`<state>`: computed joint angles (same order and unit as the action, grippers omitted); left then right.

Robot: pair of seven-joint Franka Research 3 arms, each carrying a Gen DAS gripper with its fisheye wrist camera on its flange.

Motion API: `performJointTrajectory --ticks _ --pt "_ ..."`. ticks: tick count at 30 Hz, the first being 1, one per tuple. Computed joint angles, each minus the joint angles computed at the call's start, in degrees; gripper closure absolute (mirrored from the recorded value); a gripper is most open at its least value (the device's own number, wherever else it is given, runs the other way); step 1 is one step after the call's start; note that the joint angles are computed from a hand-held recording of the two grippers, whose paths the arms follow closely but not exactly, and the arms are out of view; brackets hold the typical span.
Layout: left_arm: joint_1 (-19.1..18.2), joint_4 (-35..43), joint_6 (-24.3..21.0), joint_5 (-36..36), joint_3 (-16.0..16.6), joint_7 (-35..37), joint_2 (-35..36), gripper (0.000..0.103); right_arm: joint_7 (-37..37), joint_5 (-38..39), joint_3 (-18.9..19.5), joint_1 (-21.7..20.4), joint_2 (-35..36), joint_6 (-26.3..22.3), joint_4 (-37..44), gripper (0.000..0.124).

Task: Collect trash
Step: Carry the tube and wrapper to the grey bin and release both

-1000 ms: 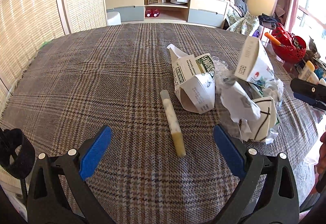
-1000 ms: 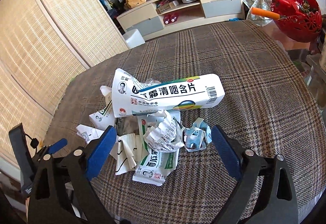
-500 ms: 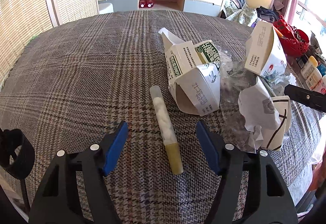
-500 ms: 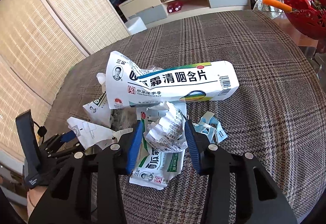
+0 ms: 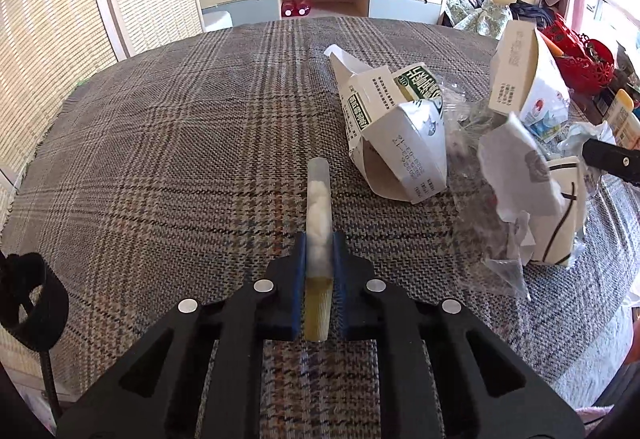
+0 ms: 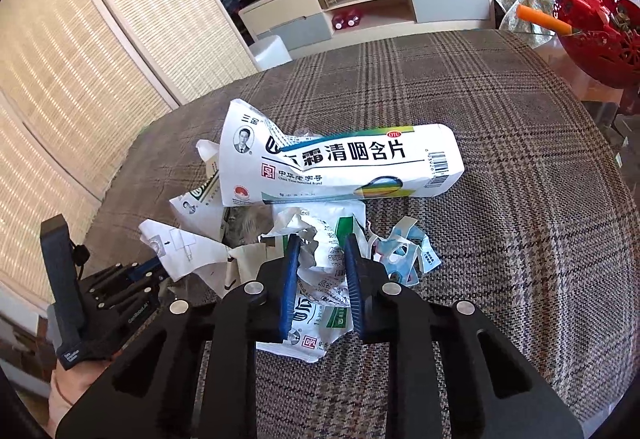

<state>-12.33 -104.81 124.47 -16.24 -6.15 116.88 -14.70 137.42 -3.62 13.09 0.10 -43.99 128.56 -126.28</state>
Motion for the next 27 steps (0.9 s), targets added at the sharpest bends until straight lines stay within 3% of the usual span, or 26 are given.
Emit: performJointTrajectory --ticks 6,15,27 --pt "-0.7 -1.1 -0.1 -2.3 1.0 0.3 -4.0 0.091 0.7 -0.7 0.8 -0.5 -3.3 -0.3 -0.1 0.1" --pt "-3.6 -5.2 -3.9 -4.7 2.9 1.8 -11.6 0.091 1.9 -1.0 2.9 -0.4 -9.3 -4.2 -2.2 0.101" --pt "-8.5 -17.2 -8.3 -9.2 6.6 2.6 -25.7 0.091 5.7 1.7 7.4 1.7 -19.5 -8.5 -7.5 0.101"
